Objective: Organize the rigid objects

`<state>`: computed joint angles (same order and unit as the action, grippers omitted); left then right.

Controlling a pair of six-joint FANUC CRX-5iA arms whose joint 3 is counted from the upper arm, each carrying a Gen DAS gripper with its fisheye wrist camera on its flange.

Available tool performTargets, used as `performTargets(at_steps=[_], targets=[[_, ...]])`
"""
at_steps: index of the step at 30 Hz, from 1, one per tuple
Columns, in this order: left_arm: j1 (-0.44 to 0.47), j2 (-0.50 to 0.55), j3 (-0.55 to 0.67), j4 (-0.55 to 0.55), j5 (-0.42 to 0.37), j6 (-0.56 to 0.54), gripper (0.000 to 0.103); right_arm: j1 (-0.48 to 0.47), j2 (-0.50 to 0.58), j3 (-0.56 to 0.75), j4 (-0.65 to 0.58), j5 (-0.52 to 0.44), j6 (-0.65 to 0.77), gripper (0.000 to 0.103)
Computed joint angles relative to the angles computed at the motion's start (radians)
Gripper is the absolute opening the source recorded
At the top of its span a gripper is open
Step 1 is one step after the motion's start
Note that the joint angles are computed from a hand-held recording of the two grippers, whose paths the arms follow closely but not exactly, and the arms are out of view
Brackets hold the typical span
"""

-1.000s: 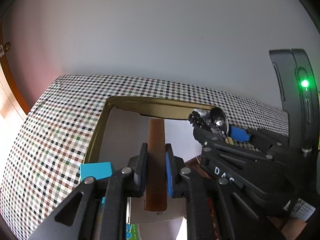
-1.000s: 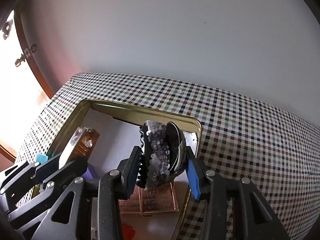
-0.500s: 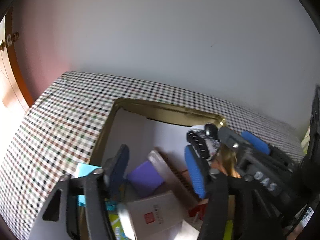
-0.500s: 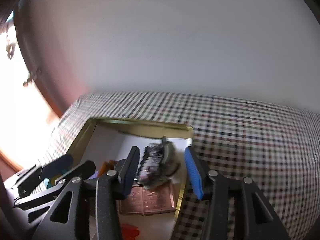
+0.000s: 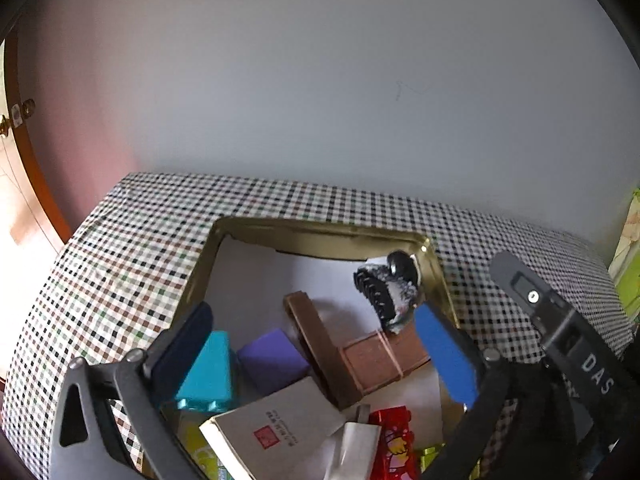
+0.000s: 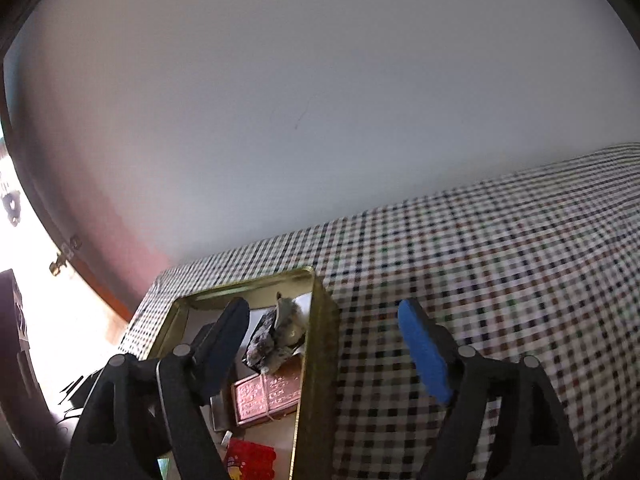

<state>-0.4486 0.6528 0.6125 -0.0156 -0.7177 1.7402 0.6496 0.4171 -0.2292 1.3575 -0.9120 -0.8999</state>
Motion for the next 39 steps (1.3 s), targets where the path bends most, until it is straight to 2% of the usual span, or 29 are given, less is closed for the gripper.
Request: performTargets(at_steps=[6,14,19,23,24,25,27,28,30,32,33,36,39], targets=[[-0.012,-0.031,-0.039,-0.047,0.045,0.066,0.102,0.026,-0.004,-0.02,0.059,-0.095,-0.045,0.084],[0.001,-0.051,-0.095,-0.018,0.111,0.078,0.103,0.059,0.017,-0.012,0.076,-0.184,-0.049,0.086],[0.011,-0.092,-0.175,0.006,0.191,0.105,0.103,0.067,0.033,0.004,0.064,-0.204,-0.039,0.086],[0.02,-0.149,-0.282,-0.006,0.314,0.154,0.103,0.066,0.04,0.012,0.062,-0.2,-0.022,0.086],[0.021,-0.175,-0.32,-0.039,0.371,0.194,0.103,0.065,0.041,0.013,0.064,-0.196,-0.02,0.086],[0.016,-0.187,-0.323,-0.105,0.382,0.258,0.103,0.063,0.041,0.012,0.069,-0.192,-0.021,0.086],[-0.007,-0.224,-0.324,-0.336,0.395,0.484,0.103,0.062,0.042,0.012,0.076,-0.187,-0.022,0.086],[-0.014,-0.235,-0.327,-0.406,0.4,0.559,0.103,0.061,0.043,0.012,0.081,-0.183,-0.022,0.086],[-0.046,-0.269,-0.335,-0.631,0.401,0.802,0.103,0.06,0.044,0.014,0.089,-0.175,-0.015,0.086],[-0.066,-0.295,-0.351,-0.768,0.401,0.951,0.103,0.06,0.049,0.018,0.098,-0.176,-0.008,0.086],[-0.087,-0.303,-0.351,-0.856,0.377,1.039,0.103,0.06,0.052,0.022,0.103,-0.178,-0.002,0.086],[-0.118,-0.318,-0.363,-0.991,0.343,1.171,0.103,0.058,0.059,0.029,0.113,-0.175,0.013,0.086],[-0.127,-0.328,-0.377,-1.012,0.336,1.196,0.103,0.058,0.064,0.031,0.133,-0.184,0.018,0.086]])
